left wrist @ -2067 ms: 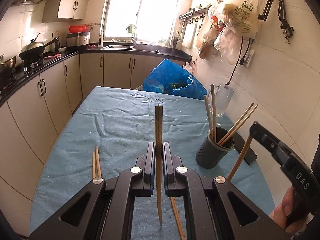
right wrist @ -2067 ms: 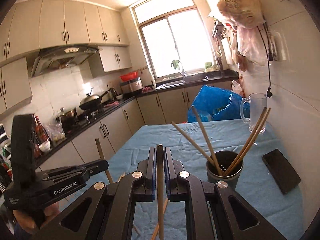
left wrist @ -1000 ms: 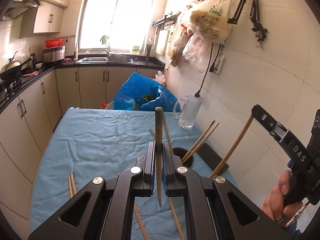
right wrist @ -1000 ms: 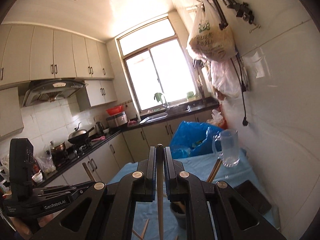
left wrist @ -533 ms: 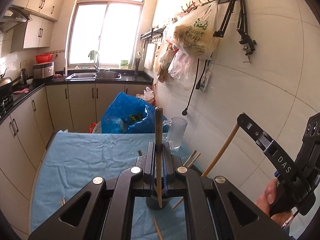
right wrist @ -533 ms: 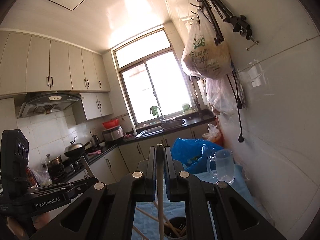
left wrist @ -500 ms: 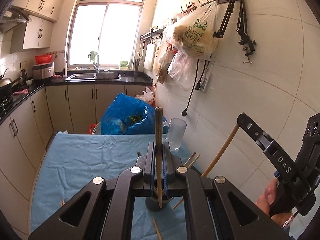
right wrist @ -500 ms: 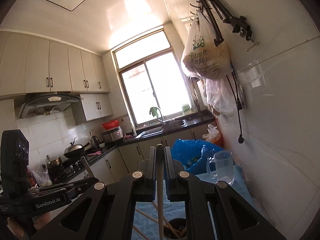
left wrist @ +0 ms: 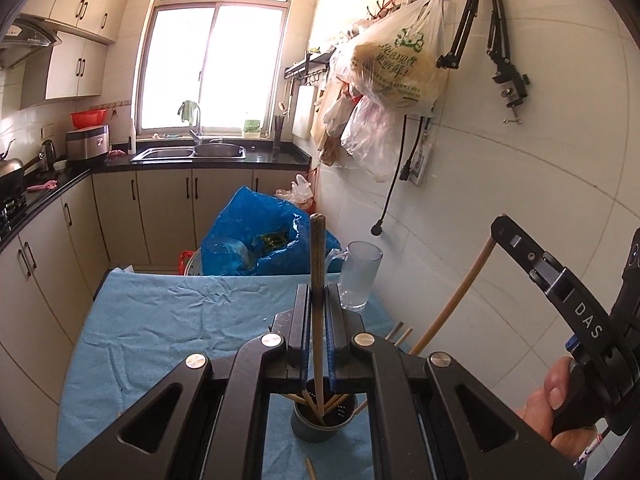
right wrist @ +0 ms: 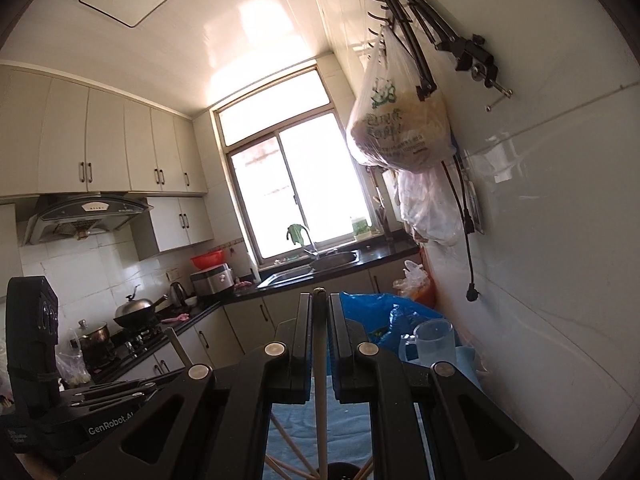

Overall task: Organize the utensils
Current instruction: 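Carry the upright chopsticks with both tools over the black holder, then lower the chopsticks into the black holder and open both tools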

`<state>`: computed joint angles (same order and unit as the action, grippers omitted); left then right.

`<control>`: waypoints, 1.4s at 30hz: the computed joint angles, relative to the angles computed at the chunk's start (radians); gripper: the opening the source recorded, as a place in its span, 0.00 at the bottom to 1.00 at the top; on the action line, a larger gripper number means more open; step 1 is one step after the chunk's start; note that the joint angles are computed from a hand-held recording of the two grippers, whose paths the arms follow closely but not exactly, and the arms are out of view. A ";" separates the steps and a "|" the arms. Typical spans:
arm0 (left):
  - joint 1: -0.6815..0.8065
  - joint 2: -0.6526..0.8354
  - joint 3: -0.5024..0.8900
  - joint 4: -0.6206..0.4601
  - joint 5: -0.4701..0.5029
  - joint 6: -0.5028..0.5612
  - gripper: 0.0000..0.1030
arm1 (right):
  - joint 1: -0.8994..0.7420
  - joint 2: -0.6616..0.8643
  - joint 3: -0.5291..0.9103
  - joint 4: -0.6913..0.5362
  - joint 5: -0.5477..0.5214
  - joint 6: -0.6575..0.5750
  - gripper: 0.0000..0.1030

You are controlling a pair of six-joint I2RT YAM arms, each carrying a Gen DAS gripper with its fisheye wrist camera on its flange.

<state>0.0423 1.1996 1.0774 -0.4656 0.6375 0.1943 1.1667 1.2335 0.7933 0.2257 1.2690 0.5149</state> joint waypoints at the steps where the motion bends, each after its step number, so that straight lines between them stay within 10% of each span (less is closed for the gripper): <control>1: -0.005 0.008 -0.004 0.010 -0.008 -0.003 0.06 | -0.015 0.001 -0.005 -0.011 -0.016 0.018 0.08; 42: -0.095 0.264 -0.103 0.201 -0.179 0.009 0.07 | -0.249 0.245 -0.063 -0.098 -0.348 0.321 0.08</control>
<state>-0.0530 1.4635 0.9740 -0.2643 0.4585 0.2030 0.9174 1.4780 0.7302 0.1280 0.9208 0.8356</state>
